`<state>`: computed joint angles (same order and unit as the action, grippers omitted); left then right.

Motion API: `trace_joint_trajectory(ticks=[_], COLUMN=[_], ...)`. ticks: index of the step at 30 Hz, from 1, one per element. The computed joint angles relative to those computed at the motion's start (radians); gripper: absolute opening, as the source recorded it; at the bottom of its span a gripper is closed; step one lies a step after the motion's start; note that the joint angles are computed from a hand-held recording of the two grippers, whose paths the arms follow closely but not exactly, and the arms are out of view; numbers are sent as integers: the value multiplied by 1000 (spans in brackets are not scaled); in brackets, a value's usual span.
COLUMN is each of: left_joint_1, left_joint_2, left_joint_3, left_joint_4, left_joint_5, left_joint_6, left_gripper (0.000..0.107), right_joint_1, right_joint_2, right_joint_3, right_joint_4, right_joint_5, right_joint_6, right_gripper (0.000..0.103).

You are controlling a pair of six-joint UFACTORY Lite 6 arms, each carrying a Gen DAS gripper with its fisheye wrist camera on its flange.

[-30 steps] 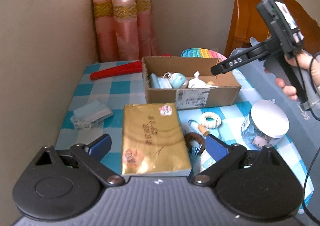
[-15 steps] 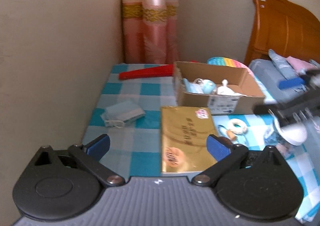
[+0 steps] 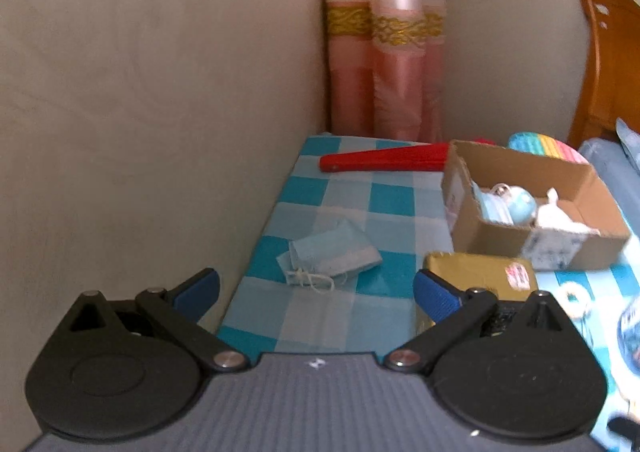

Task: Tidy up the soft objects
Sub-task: 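Move the left tool onto the second light blue face mask and close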

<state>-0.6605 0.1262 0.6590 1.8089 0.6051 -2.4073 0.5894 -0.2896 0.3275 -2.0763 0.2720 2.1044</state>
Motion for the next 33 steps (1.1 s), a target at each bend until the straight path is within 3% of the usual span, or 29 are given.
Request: trace_joint_trajectory(ticks=[5,10,13,16,25,33], left_joint_1=[128,178,210,206,211,222], left_joint_2=[125,329,423,504,601,631], left_joint_3=[130,351,440,520,597,609], left_joint_4=[96,-28,-16,-128,-196,-141], left_joint_5=[-107,-133,-189,-166,-141,-171], left_joint_6=[-121,23,13,122,185,107], left_gripper=[102,102,102,102,102,102], right_joint_1=[-6,-45,-52,-42,-67,-81], right_joint_2=[-3,14,36,46,92,116], right_joint_3=[-15,-27,-31,-43,-41,-46], right_joint_4=[-78,-319,-442,-514,-736,-801], right_joint_5=[6,-15,-14,0,18,18], right_joint_6=[56,263,367,423,608,661], right_gripper=[103,103,103,103,103,103])
